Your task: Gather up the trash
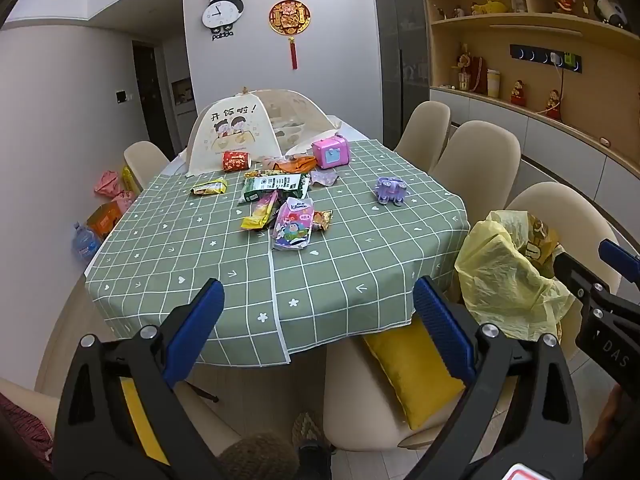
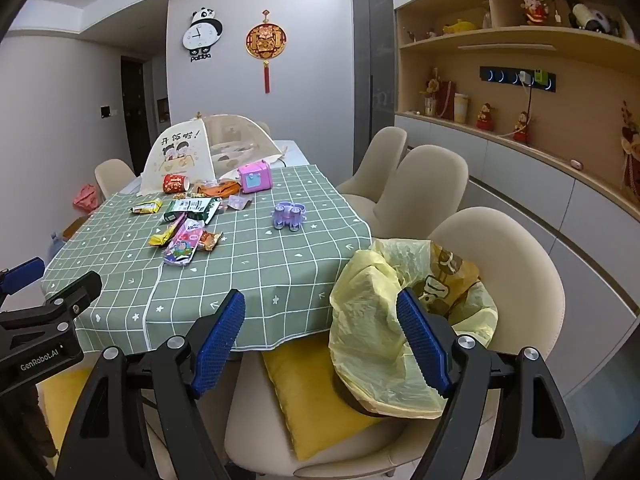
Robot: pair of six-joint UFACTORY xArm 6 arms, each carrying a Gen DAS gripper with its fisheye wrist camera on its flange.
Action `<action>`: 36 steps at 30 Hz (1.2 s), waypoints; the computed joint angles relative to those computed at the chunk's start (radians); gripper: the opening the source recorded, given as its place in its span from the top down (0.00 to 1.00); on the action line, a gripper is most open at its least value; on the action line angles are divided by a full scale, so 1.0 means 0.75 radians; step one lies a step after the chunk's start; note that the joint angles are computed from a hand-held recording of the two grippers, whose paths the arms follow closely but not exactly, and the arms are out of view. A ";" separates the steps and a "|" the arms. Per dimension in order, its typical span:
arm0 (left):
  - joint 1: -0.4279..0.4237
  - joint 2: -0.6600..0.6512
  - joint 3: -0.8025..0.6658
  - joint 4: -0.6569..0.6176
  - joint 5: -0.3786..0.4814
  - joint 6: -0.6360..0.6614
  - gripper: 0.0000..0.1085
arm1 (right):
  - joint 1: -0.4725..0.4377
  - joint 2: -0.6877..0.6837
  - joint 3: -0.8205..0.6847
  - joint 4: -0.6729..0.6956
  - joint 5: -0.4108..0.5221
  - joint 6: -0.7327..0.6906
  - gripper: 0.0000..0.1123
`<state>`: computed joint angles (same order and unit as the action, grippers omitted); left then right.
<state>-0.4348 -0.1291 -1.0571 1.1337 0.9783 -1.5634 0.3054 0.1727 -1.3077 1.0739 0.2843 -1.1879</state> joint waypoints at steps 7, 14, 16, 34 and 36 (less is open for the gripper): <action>0.009 -0.033 0.029 0.024 -0.009 -0.021 0.16 | 0.022 -0.017 0.017 0.013 -0.037 -0.013 0.34; 0.013 -0.044 0.039 0.031 -0.022 -0.025 0.16 | 0.026 -0.025 0.022 0.012 -0.042 -0.009 0.34; 0.012 -0.042 0.037 0.031 -0.020 -0.025 0.16 | 0.027 -0.025 0.022 0.021 -0.044 -0.018 0.34; 0.011 -0.042 0.033 0.029 -0.023 -0.018 0.16 | 0.024 -0.027 0.021 0.011 -0.046 -0.004 0.34; 0.012 -0.041 0.030 0.028 -0.026 -0.014 0.16 | 0.020 -0.028 0.022 0.013 -0.043 -0.004 0.34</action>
<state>-0.4257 -0.1599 -1.0343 1.1546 0.9585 -1.5742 0.3207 0.1518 -1.2912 1.0835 0.2519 -1.1909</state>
